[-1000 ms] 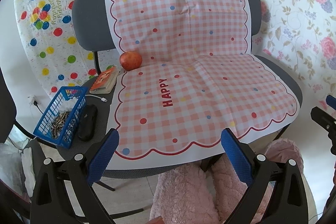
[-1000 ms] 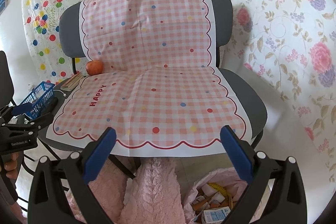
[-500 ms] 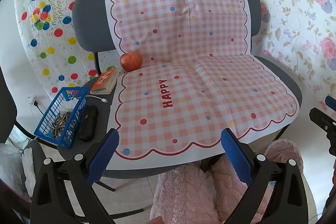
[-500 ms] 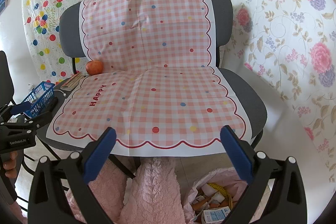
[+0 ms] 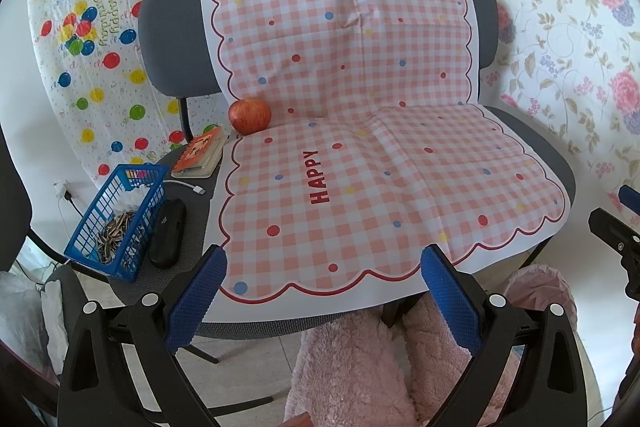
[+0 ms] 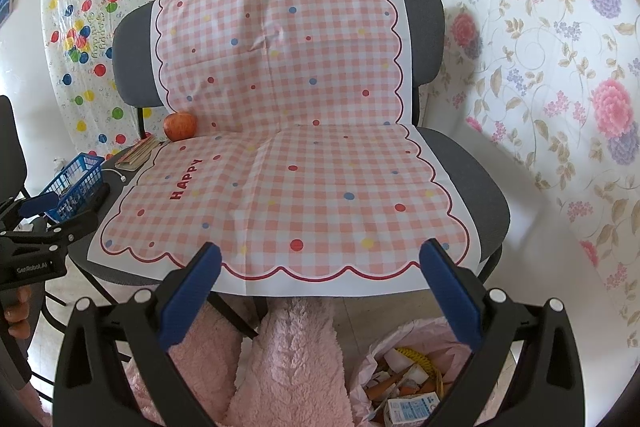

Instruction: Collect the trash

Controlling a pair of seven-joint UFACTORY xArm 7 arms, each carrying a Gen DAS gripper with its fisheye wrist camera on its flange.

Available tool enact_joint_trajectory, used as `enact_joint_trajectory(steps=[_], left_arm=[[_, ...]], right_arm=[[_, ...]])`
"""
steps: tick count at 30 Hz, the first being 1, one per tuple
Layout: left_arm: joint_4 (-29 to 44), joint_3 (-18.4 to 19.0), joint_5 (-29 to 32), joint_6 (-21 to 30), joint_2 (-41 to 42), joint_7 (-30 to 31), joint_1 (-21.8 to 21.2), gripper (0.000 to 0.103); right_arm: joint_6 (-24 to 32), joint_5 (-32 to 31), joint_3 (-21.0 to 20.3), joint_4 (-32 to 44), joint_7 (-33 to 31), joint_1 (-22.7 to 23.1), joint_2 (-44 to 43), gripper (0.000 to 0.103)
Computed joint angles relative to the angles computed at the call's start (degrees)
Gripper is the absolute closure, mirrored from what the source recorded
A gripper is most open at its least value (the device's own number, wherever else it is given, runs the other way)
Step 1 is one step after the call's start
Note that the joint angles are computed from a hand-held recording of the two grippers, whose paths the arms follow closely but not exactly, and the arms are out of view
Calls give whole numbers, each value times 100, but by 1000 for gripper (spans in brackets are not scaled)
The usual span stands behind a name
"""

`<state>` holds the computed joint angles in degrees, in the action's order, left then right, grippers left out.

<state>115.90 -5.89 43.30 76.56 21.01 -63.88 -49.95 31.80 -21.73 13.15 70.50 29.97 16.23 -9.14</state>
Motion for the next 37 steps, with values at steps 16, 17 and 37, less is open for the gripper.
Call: enact_joint_trajectory(steps=[16, 17, 37], left_arm=[[60, -1, -21, 71, 28, 15, -47, 7], [77, 4, -18, 78, 40, 5, -51, 7], [-80, 105, -712, -596, 393, 355, 440, 7]], right_arm=[[-24, 61, -24, -17, -64, 2, -6, 6], [-22, 62, -22, -20, -60, 1, -7, 6], [-323, -132, -432, 863, -306, -130, 1270, 6]])
